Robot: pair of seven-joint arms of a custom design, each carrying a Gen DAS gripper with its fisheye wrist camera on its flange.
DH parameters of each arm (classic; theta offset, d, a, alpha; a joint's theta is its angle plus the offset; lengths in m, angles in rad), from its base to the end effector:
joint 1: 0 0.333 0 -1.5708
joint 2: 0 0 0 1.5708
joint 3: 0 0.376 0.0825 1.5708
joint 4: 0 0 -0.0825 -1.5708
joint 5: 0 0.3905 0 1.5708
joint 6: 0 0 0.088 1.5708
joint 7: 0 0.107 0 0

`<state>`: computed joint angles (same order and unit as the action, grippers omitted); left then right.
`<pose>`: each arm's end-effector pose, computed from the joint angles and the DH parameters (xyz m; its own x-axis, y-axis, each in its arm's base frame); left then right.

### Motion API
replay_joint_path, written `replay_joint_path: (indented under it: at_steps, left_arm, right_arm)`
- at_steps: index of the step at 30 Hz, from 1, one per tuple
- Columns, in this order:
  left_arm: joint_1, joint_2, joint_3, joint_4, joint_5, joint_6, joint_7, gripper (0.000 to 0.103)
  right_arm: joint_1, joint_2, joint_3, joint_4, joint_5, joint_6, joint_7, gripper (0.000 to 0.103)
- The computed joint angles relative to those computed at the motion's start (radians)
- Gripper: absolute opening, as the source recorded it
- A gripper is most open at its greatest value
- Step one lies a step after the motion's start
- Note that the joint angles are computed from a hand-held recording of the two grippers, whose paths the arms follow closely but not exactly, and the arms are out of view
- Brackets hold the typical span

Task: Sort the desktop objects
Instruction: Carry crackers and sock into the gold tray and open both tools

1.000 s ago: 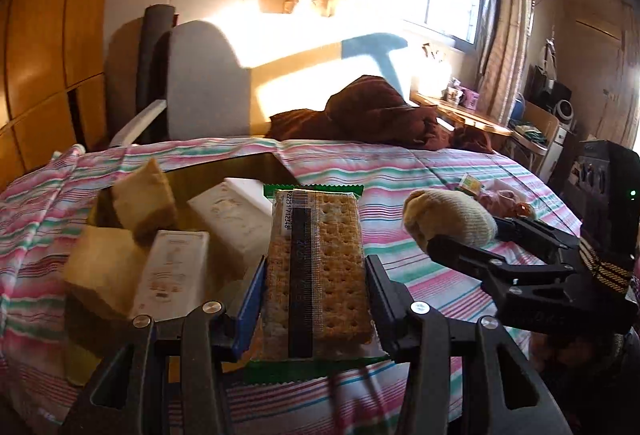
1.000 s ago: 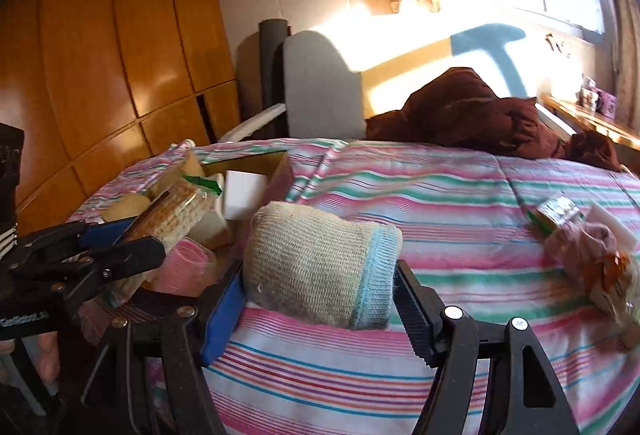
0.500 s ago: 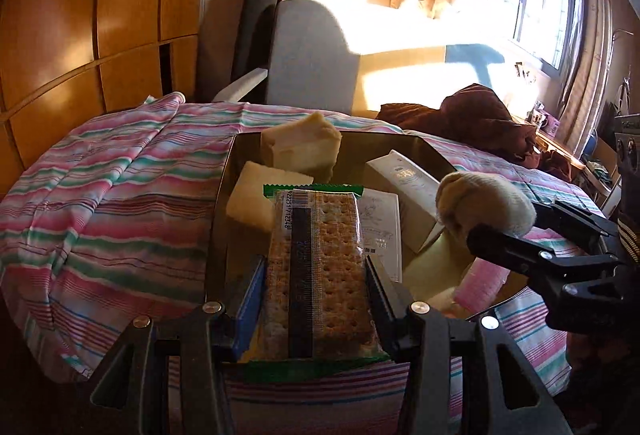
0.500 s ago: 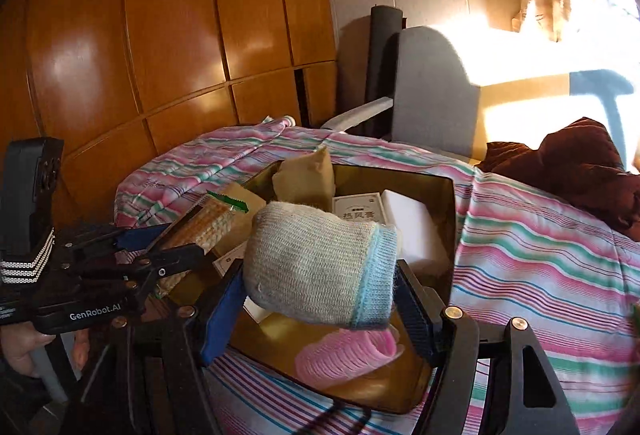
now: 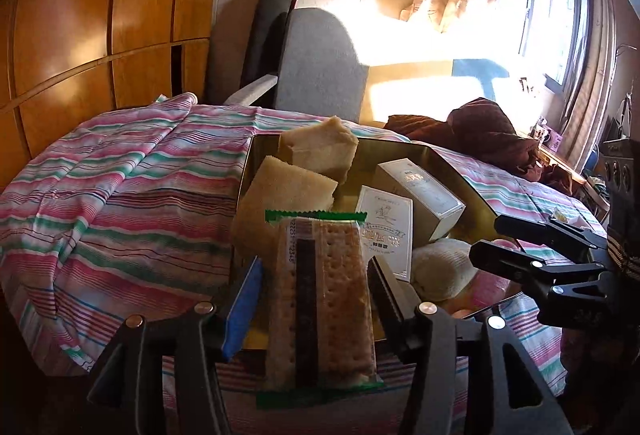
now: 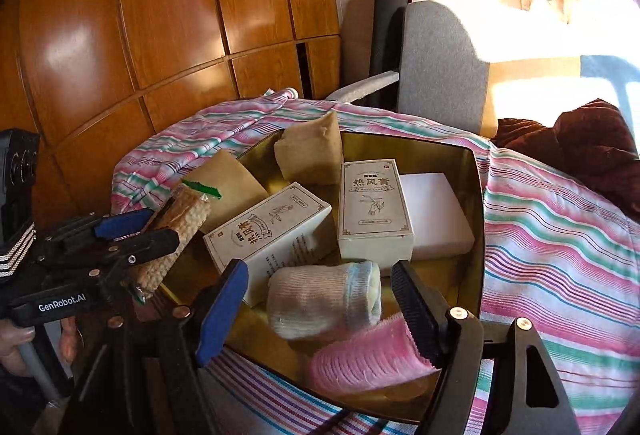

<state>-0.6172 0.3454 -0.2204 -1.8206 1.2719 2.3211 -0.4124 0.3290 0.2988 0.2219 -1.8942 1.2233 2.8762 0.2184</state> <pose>0.4827 -0.4860 0.4305 0.2464 -0.9596 0.1357 -0.5672 -0.2563 -0.7827 0.6041 0.2918 0.4505 0.7288 -0.6751 -0.1142 -0.4850 -0.3913 -0.7821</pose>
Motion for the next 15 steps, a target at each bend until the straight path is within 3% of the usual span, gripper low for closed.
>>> replay_joint_path:
  at_steps: [11,15]
  left_arm:
    - [0.01,0.043,0.01,0.036,-0.024,0.045,0.03,0.049]
    - [0.028,0.07,0.024,0.086,-0.072,0.052,0.126,0.049]
  right_arm:
    - [-0.007,-0.051,-0.009,-0.052,0.139,0.009,-0.085,0.075]
    - [-0.003,-0.059,-0.024,-0.062,0.159,0.016,-0.088,0.075]
